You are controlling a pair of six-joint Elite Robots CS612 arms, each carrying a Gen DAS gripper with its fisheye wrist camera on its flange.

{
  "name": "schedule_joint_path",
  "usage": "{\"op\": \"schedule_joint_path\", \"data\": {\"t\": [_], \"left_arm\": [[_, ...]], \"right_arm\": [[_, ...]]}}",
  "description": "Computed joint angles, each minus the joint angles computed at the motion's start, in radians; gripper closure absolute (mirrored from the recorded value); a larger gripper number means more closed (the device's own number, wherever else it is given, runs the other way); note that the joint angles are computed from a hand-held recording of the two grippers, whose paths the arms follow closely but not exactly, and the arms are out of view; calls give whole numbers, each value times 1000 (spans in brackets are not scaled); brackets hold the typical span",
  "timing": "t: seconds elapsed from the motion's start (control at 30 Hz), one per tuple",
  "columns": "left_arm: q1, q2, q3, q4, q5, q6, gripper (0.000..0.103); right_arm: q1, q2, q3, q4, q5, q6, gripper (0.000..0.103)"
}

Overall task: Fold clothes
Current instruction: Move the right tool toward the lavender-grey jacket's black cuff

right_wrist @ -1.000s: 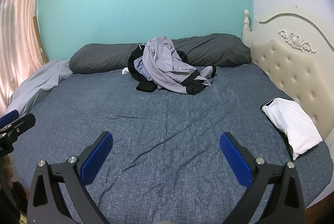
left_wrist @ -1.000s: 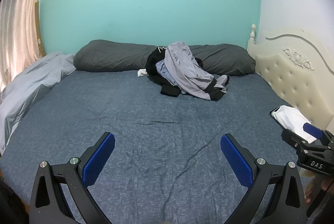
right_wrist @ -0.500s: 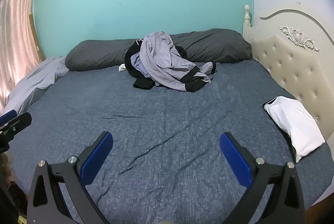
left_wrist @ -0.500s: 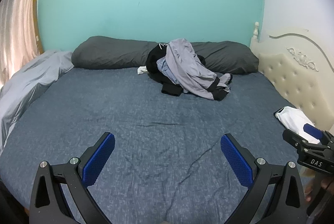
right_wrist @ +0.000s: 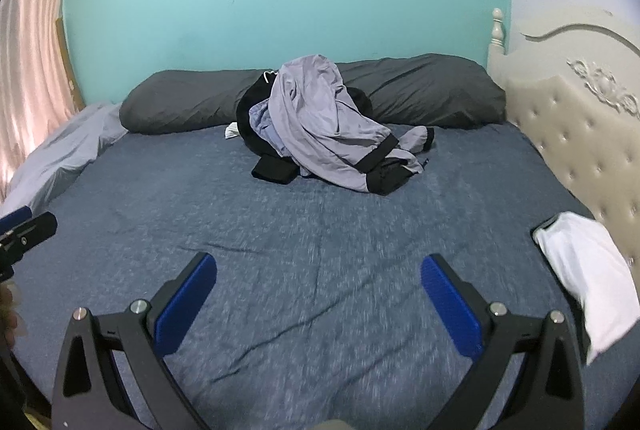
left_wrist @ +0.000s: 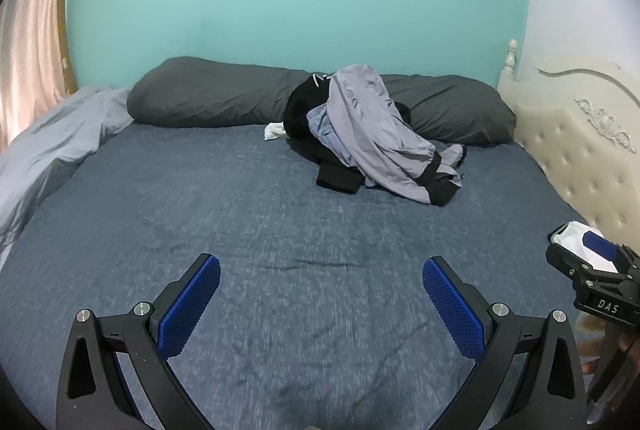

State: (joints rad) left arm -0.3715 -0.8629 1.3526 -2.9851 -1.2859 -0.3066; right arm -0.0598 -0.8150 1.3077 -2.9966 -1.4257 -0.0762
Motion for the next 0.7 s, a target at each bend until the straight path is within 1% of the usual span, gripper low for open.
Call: {"op": "schedule_joint_path", "data": {"t": [0.37, 0.43, 0.57, 0.63, 0.7], "left_arm": [[62, 186, -269, 115, -101, -7, 0], [66, 215, -311, 131, -105, -4, 0], [73, 265, -388, 161, -116, 0, 0], [77, 290, -430, 179, -119, 3, 0], [80, 314, -469, 197, -122, 9, 0]], "right_arm": [[3, 205, -325, 160, 4, -27, 0], [3, 250, -399, 195, 4, -31, 0], [10, 335, -543, 268, -20, -71, 0], [12, 376, -618, 316, -19, -81, 0], [12, 424, -706, 372, -16, -64, 0]]}}
